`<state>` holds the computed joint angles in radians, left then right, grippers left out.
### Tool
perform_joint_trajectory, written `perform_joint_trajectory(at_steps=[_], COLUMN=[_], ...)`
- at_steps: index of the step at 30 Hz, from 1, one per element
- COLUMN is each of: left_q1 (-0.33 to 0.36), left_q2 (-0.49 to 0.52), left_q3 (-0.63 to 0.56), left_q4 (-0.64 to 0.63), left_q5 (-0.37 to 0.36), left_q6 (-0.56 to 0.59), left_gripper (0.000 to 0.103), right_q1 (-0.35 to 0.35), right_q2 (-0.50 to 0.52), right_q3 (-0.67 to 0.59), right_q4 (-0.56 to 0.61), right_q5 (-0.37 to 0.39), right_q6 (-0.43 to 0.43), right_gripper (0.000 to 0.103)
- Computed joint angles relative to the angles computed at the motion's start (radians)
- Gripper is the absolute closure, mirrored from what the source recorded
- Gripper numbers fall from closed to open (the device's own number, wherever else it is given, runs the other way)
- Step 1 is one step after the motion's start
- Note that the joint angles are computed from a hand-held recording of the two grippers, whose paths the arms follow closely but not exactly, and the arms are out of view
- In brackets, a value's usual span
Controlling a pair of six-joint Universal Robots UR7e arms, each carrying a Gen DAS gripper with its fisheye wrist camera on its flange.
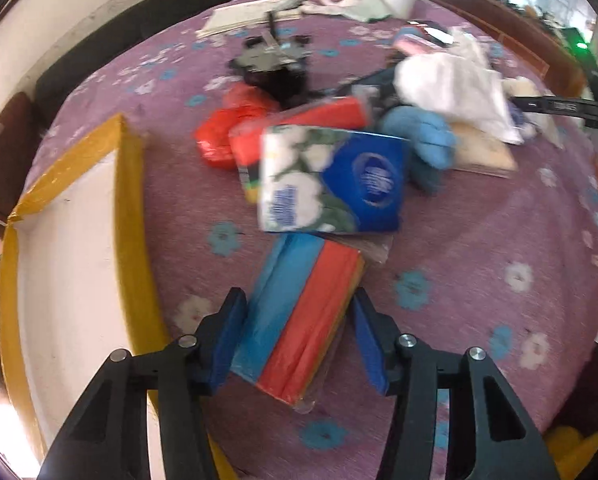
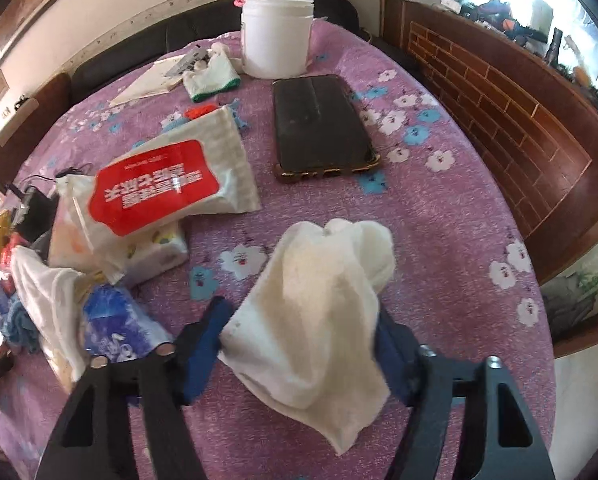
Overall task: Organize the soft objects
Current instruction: 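Place the sponge in the yellow tray with the left tool while the right tool drops the white cloth there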
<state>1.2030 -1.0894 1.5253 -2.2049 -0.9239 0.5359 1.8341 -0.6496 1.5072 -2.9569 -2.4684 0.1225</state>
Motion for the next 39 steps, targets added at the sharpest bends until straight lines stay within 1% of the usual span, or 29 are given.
perform_joint_trajectory(at_steps=[1,3,5,6,8,9,10,11,12,13,14,15,16,17,18,19,20,22,23,24,26,28,30,32,33,34,36,38,39], left_q1=[-0.003,-0.006,-0.011,-0.015,-0.014,-0.013,-0.013,-0.013,-0.010,-0.007,0.002,0.014,0.016,0.011,0.008,0.012,0.014,0.016,0.019,0.023,0.033,0.034,0.038,0.036,0.030,0.027,0.029,0.034,0.038], left_q2=[-0.008,-0.019,-0.013,-0.010,0.005,0.015,0.019,0.018,0.020,0.020,0.014,0.004,-0.002,-0.009,-0.018,-0.027,-0.041,-0.079,-0.097,-0.121,-0.155,-0.174,-0.198,-0.205,-0.209,-0.210,-0.210,-0.207,-0.200], left_q3=[0.007,0.024,0.048,0.066,0.073,0.076,0.086,0.097,0.094,0.083,0.057,0.040,0.033,0.049,0.067,0.066,0.068,0.079,0.082,0.072,0.059,0.045,0.039,0.040,0.048,0.051,0.042,0.030,0.019], left_q4=[0.000,-0.042,-0.123,-0.172,-0.199,-0.211,-0.245,-0.280,-0.276,-0.245,-0.173,-0.109,-0.086,-0.106,-0.133,-0.119,-0.104,-0.096,-0.093,-0.070,-0.050,-0.051,-0.069,-0.115,-0.165,-0.190,-0.205,-0.225,-0.238], left_q5=[-0.013,-0.015,0.021,0.049,0.077,0.099,0.107,0.107,0.102,0.092,0.043,-0.020,-0.042,-0.021,-0.012,-0.036,-0.061,-0.108,-0.136,-0.181,-0.241,-0.263,-0.278,-0.251,-0.210,-0.187,-0.163,-0.138,-0.122], left_q6=[-0.002,0.004,0.029,0.045,0.065,0.074,0.086,0.093,0.081,0.056,0.011,-0.027,-0.046,-0.043,-0.035,-0.050,-0.068,-0.085,-0.090,-0.104,-0.117,-0.131,-0.141,-0.133,-0.122,-0.122,-0.134,-0.133,-0.133], left_gripper=[0.051,0.046,0.019,0.017,0.017,0.016,0.012,0.011,0.011,0.014,0.034,0.051,0.055,0.058,0.059,0.060,0.060,0.060,0.060,0.059,0.059,0.059,0.059,0.059,0.059,0.059,0.059,0.059,0.059], right_q1=[0.001,-0.002,-0.004,-0.005,-0.008,-0.010,-0.009,-0.008,-0.006,-0.005,-0.004,-0.002,-0.002,-0.002,-0.001,0.002,0.003,0.014,0.027,0.041,0.072,0.110,0.141,0.173,0.188,0.197,0.216,0.232,0.241], right_q2=[-0.003,-0.016,-0.021,-0.026,-0.039,-0.046,-0.046,-0.045,-0.043,-0.038,-0.034,-0.028,-0.022,-0.015,-0.012,-0.008,-0.016,-0.037,-0.040,-0.044,-0.053,-0.047,-0.030,0.004,0.028,0.045,0.097,0.149,0.190], right_q3=[0.004,0.018,0.025,0.032,0.051,0.061,0.060,0.059,0.056,0.048,0.043,0.035,0.028,0.020,0.017,0.015,0.022,0.055,0.062,0.067,0.073,0.051,0.014,-0.040,-0.081,-0.107,-0.197,-0.279,-0.348], right_q4=[-0.001,-0.002,-0.005,-0.017,-0.040,-0.046,-0.041,-0.037,-0.027,-0.016,-0.009,-0.002,-0.002,0.002,0.002,-0.006,-0.006,-0.053,-0.070,-0.084,-0.099,-0.094,-0.080,-0.064,-0.042,-0.025,0.039,0.089,0.130], right_q5=[0.000,0.012,0.018,0.022,0.041,0.048,0.040,0.027,0.017,0.012,0.006,-0.003,-0.011,-0.021,-0.030,-0.049,-0.038,-0.011,-0.019,-0.023,-0.002,0.008,0.039,0.072,0.097,0.118,0.184,0.221,0.246], right_q6=[0.000,0.004,0.004,0.006,0.025,0.036,0.042,0.046,0.050,0.055,0.059,0.059,0.056,0.055,0.054,0.049,0.058,0.059,0.049,0.037,0.006,-0.025,-0.058,-0.102,-0.123,-0.133,-0.154,-0.179,-0.195], right_gripper=[0.053,0.058,0.058,0.058,0.057,0.053,0.048,0.045,0.044,0.044,0.044,0.044,0.044,0.044,0.051,0.077,0.086,0.087,0.087,0.087,0.087,0.087,0.087,0.087,0.087,0.087,0.087,0.087,0.087])
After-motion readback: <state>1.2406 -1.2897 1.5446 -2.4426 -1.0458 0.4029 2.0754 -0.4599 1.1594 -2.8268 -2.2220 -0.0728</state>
